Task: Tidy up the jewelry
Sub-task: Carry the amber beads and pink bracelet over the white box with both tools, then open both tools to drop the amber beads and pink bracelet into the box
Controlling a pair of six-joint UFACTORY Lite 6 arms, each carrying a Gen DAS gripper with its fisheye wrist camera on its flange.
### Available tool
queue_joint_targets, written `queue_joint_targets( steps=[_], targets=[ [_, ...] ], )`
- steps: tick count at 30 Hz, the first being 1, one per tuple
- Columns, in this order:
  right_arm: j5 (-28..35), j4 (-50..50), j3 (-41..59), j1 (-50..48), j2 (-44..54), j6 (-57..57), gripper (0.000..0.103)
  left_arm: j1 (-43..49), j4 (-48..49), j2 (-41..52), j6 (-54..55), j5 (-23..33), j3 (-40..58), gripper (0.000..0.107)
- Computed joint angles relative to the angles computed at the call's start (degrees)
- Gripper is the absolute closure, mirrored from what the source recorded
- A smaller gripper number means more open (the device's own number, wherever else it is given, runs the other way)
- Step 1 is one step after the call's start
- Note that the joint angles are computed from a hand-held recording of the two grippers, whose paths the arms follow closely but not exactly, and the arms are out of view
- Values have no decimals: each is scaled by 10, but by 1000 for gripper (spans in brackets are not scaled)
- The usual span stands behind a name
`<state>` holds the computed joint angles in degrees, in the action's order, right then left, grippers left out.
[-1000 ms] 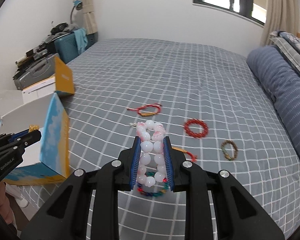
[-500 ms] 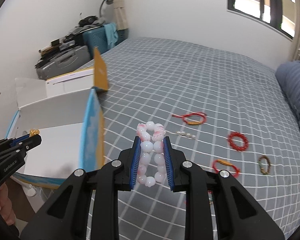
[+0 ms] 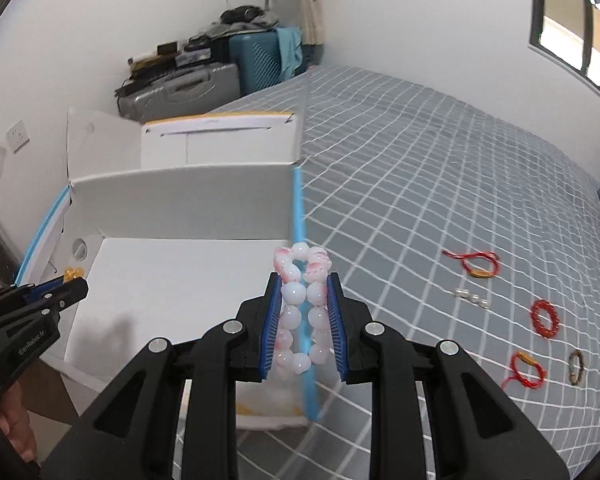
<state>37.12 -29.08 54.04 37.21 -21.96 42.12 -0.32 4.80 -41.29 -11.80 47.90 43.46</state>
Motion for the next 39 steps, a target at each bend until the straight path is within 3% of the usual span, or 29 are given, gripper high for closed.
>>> queue_joint_targets(
  steps=[11,31,33,35,39],
  targets=[
    [-28,27,77,51,154,20,81,134,-87,51,145,-27,-14,90],
    [-17,10,122,78,248,57,79,120,-69,77,125,-30,-21,86],
    [-17,-12,115,83,237,78,75,109,-44,63,101,-28,-22,78],
    [-14,-25,109,89,225,88,67,112,-44,48,98,-25,-23,59],
    [-11,-42,96,100,196,101,53,114,-42,31,96,-15,-15,51]
  ],
)
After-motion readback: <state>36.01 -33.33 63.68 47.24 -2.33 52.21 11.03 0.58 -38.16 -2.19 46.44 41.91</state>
